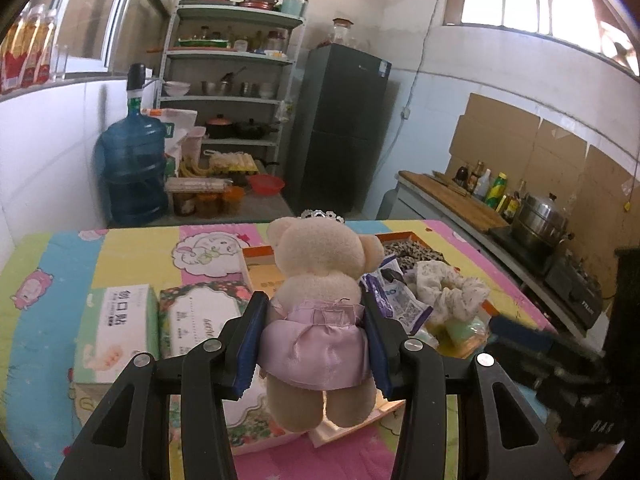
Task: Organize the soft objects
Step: 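Carry the teddy bear with the left gripper while the right gripper carries the bagged bread toward the box, then release the teddy bear into the box with the left gripper while the right gripper releases the bread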
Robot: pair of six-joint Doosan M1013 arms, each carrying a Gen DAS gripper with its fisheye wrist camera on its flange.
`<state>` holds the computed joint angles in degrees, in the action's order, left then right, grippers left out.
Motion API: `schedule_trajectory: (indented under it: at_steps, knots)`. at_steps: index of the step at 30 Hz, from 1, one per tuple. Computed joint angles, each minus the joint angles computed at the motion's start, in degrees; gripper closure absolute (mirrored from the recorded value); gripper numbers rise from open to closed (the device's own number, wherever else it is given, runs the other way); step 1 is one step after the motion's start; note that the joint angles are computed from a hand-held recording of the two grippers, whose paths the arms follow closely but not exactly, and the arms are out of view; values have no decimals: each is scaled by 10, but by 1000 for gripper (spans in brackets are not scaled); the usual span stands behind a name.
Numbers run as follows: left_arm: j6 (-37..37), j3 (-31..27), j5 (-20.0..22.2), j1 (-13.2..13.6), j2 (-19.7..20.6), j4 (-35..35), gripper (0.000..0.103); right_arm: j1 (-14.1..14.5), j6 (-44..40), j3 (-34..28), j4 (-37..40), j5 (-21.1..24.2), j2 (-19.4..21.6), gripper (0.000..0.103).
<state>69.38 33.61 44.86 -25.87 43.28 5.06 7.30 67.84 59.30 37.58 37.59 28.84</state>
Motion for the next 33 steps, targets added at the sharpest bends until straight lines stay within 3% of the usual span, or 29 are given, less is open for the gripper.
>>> schedule_trajectory:
  at_steps: [7,8,11,15,18,22,28,33]
  knots:
    - [-16,13,-1,1,-5,6,56,-13,-22,16,94,29,12,45]
    - [-21,20,-5,1,-8,12,56,-14,-38,22,108,24,11,45]
    - [-43,47,-25,3,-23,17,56,-25,-187,71,263,7,-6,45]
    - [-23,53,-24,-1,-28,19,56,-43,-239,127,339,-12,-36,45]
    - [-8,53,-28,-4,-26,8,56,-49,-244,157,320,-77,-68,45]
    - [10,36,-17,-7,-13,-13,56,-48,-229,167,284,-120,-84,45]
    - [14,-18,21,-13,19,-4,56,-36,-126,137,116,-127,-71,45]
    - [12,-75,65,-14,52,3,56,-34,-115,124,86,-113,-61,45]
